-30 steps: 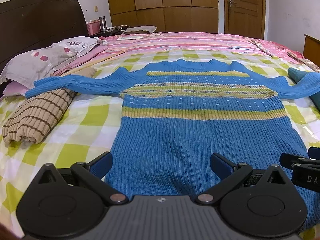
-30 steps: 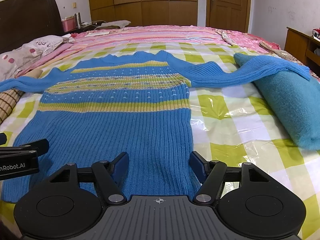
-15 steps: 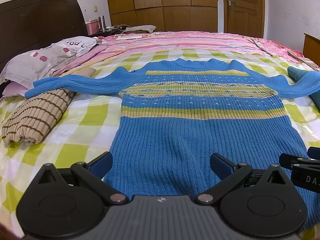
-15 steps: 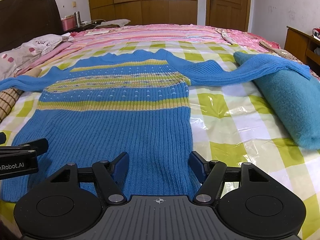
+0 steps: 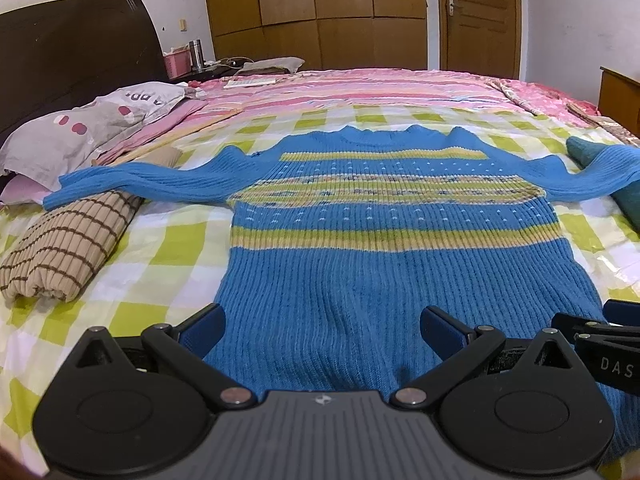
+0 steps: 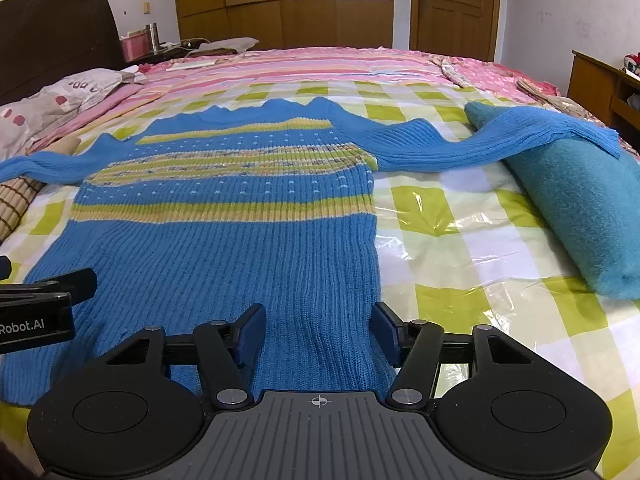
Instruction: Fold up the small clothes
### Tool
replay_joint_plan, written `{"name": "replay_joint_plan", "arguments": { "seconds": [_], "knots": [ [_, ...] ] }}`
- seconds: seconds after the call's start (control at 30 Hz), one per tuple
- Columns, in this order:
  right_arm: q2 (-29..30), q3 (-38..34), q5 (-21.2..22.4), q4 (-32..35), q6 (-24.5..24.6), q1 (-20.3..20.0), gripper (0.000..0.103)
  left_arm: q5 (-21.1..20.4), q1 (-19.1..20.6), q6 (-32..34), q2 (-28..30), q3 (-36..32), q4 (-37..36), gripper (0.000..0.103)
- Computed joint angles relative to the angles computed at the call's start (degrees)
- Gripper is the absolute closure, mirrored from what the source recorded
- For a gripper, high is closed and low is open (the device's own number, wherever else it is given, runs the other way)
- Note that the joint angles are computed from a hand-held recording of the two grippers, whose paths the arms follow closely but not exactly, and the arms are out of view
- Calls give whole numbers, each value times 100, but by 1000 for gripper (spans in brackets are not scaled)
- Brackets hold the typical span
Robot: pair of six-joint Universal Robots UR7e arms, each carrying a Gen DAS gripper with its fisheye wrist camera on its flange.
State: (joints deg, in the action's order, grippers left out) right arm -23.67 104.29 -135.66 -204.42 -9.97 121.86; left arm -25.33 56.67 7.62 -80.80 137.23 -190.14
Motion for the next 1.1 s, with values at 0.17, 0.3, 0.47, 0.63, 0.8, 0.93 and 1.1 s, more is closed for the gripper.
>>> {"name": "replay_joint_plan", "arguments": {
  "seconds": [0.17, 0.3, 0.47, 0.63, 0.8, 0.93, 1.1],
  "knots": [
    [-5, -4, 5, 12, -2, -4, 47, 5, 1, 10, 16, -10, 16, 0],
    [-4, -11, 15, -7, -12, -11, 47, -11, -12, 66, 47, -45, -8, 0],
    [-22, -32, 12, 6, 7, -30, 51, -55, -33, 244, 124, -113, -144, 0],
    [-81, -24, 56, 8, 51, -59, 54, -130, -33, 406, 220, -220, -230, 0],
    [-167, -32, 72, -75, -1, -91, 56, -273, -9, 468, 323, -392, -133, 0],
    [-371, 23, 145, -49, 204, -199, 60, -410, 4, 618, 491, -596, -181, 0],
    [-650, 68, 141, -160, 346, -389, 62, -667, 41, 768, 766, -937, -197, 0]
  ]
}}
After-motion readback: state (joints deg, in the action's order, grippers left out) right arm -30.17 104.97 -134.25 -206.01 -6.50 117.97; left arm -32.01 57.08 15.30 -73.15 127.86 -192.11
